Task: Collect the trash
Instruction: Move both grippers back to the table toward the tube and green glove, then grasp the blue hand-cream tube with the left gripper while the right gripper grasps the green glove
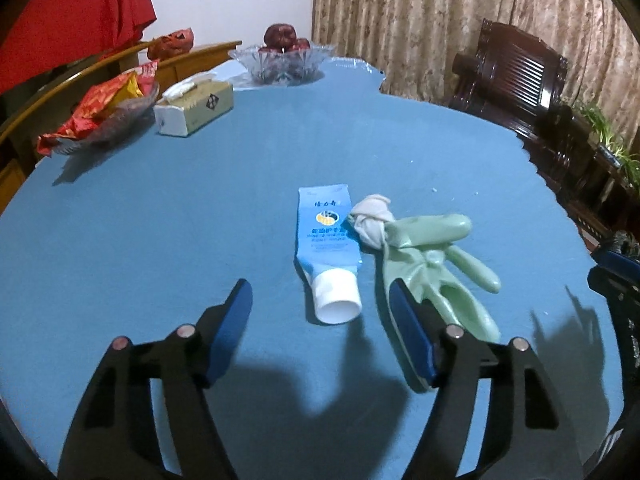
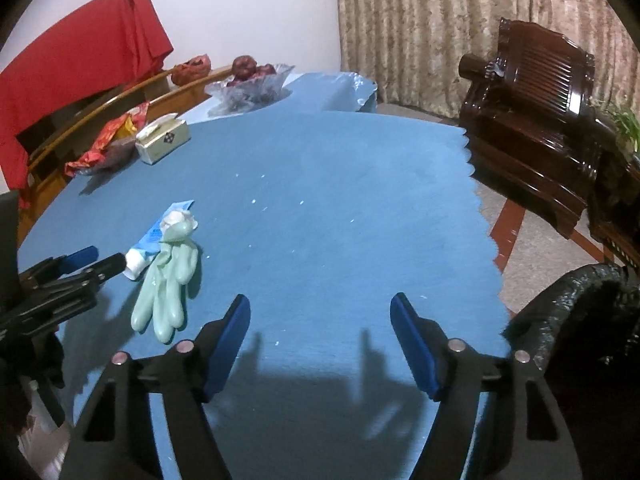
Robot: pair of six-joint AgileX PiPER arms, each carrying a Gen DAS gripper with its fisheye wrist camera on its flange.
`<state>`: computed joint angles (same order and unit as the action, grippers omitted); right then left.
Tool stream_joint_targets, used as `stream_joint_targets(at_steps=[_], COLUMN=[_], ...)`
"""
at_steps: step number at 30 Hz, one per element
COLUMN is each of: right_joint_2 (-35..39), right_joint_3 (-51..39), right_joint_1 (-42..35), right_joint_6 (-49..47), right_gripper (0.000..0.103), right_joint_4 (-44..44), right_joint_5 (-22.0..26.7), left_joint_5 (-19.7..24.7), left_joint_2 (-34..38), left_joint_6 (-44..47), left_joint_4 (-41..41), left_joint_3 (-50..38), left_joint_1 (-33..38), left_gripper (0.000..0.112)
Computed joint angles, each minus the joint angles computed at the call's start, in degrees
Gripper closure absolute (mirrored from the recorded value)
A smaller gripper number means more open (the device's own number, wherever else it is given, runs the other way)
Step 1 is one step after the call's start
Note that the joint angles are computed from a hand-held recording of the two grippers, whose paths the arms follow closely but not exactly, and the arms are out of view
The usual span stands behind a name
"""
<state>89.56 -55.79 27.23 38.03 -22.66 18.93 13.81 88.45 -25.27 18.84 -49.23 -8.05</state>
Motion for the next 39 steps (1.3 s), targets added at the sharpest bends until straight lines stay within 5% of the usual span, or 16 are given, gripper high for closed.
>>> stream_joint_targets(at_steps=[15, 18, 39], right_joint_2=[1.9, 2.2, 14.2], right_joint_3=[-0.7, -1.0, -16.1], right_joint_1=[0.6, 0.8, 7.0], right_joint_6=[-0.1, -0.6, -8.7], right_gripper=[0.034, 0.034, 0.034], right_joint_4=[-1.2, -1.0, 9.1], right_joint_5=[0.9, 1.1, 1.9], left_joint_5=[2.0, 2.2, -0.6], left_joint_2=[8.2, 8.7, -0.2], left_joint_6=[9.7, 12.2, 17.5], left_joint_4=[-10.3, -12.6, -15.6], left_joint_3=[-6.0, -6.9, 1.1], left_joint_1=[0.4, 0.6, 6.6], left_gripper=[0.066, 0.078, 0.081])
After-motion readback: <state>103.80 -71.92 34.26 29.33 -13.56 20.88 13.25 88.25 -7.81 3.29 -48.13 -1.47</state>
